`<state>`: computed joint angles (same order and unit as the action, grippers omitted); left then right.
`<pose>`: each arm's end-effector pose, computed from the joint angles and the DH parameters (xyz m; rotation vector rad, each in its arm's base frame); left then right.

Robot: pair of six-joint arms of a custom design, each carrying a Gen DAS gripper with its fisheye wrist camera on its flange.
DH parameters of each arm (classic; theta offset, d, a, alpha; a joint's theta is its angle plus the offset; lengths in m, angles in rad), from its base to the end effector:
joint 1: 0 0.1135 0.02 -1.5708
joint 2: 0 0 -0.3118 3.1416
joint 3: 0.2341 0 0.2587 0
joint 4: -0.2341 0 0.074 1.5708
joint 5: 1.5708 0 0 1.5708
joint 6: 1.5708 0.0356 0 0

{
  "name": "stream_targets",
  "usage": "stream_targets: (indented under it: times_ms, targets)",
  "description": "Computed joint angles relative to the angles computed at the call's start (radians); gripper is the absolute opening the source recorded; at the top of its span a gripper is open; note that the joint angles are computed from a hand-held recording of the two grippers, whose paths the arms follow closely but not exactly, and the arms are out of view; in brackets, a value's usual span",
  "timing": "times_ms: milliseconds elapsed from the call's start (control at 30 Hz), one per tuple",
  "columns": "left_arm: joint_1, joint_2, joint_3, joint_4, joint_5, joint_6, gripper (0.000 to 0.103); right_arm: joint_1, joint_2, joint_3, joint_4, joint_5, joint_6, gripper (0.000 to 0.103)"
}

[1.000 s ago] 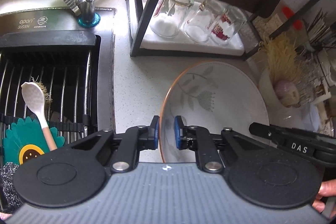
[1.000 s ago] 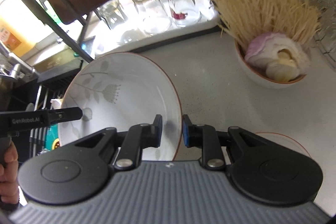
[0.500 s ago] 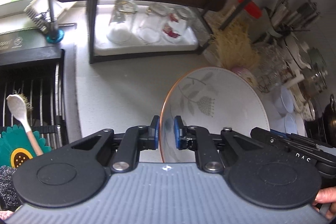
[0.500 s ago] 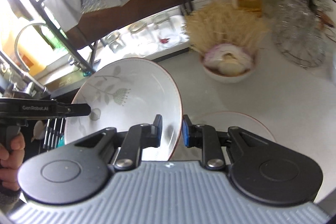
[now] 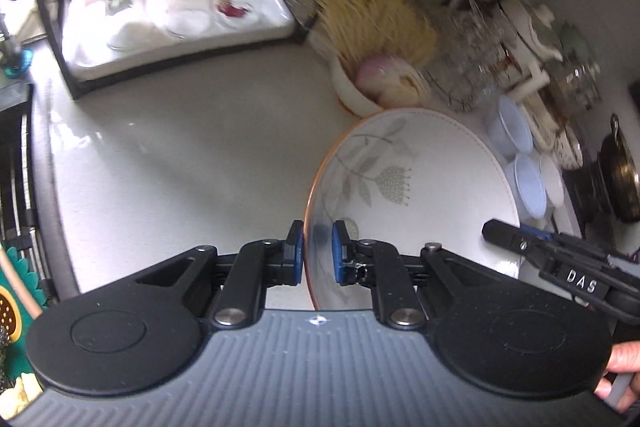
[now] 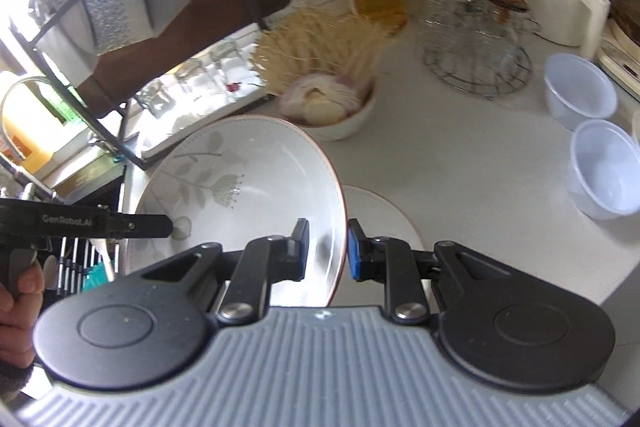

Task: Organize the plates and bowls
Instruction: 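Lift the second bowl with both grippers and carry it over the stack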

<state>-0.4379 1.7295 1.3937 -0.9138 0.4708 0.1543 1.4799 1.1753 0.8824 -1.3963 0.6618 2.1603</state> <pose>0.3192 -0.1673 0.2948 0.9220 2.6490 -0.7297 0.0350 0.1435 0.2847 0.7773 2.3467 0.0675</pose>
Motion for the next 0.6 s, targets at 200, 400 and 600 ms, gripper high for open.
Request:
stream_targets:
  times_ms: [200, 400, 600]
  targets:
    - [-0.074, 0.025, -0.030, 0.012, -0.046, 0.035, 0.016, 0.076, -0.001, -0.064, -0.014, -0.074, 0.108, 0.023]
    - [-0.152, 0.012, -0.105, 0.088, -0.104, 0.026, 0.017, 0.140, 0.007, -0.134, 0.019, -0.155, 0.183, 0.023]
    - [-0.204, 0.017, -0.140, 0.145, -0.132, -0.013, 0.017, 0.157, 0.006, -0.171, 0.022, -0.194, 0.212, 0.023]
